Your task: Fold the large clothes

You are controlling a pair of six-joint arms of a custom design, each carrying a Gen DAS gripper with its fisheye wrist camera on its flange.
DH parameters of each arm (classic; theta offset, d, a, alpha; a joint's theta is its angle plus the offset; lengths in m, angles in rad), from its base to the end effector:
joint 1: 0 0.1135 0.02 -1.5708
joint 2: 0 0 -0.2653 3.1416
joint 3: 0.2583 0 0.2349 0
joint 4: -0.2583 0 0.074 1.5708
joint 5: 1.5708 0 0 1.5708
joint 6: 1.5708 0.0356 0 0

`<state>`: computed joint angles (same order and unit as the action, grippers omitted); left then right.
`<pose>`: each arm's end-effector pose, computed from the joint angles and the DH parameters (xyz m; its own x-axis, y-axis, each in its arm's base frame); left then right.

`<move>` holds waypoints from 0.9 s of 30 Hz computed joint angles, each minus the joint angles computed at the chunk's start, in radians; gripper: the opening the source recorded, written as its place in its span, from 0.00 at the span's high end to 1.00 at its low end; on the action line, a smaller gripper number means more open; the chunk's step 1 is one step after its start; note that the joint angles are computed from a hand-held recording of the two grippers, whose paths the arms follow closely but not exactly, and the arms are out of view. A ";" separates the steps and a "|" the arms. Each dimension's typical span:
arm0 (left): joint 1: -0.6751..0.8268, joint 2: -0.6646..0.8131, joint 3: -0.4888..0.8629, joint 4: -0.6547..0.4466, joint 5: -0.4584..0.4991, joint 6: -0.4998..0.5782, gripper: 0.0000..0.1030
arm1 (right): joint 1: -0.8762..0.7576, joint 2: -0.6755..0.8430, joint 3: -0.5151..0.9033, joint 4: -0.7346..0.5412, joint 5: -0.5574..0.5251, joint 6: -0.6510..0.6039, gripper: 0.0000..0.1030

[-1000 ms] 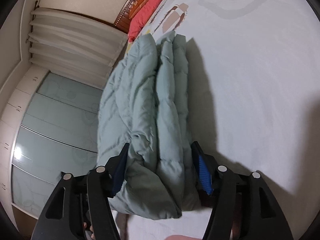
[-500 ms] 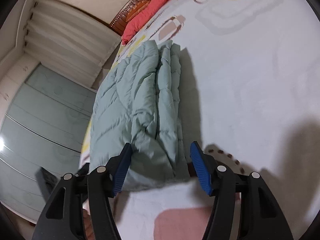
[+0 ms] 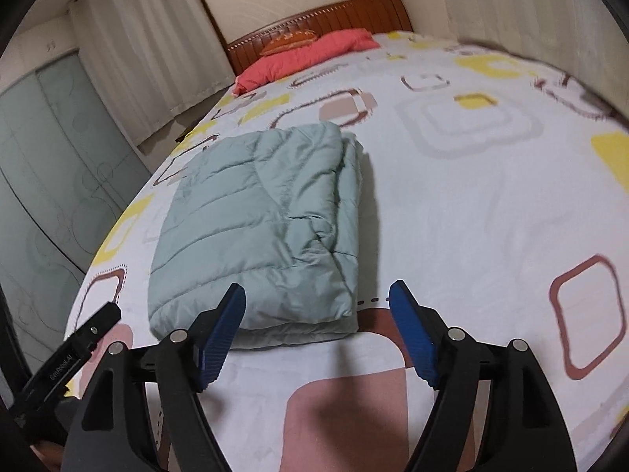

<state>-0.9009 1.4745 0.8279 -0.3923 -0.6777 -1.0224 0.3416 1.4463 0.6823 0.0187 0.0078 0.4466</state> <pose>0.1811 -0.1927 0.2010 -0.6316 -0.2733 -0.7255 -0.2412 0.9586 -0.1511 0.2574 0.0912 0.1886 -0.7187 0.2029 -0.6651 -0.0213 0.9496 0.3126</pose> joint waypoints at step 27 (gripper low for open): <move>-0.194 -0.039 0.182 -0.309 -0.200 -0.138 0.02 | 0.198 -0.187 0.028 -0.115 0.246 -0.013 0.27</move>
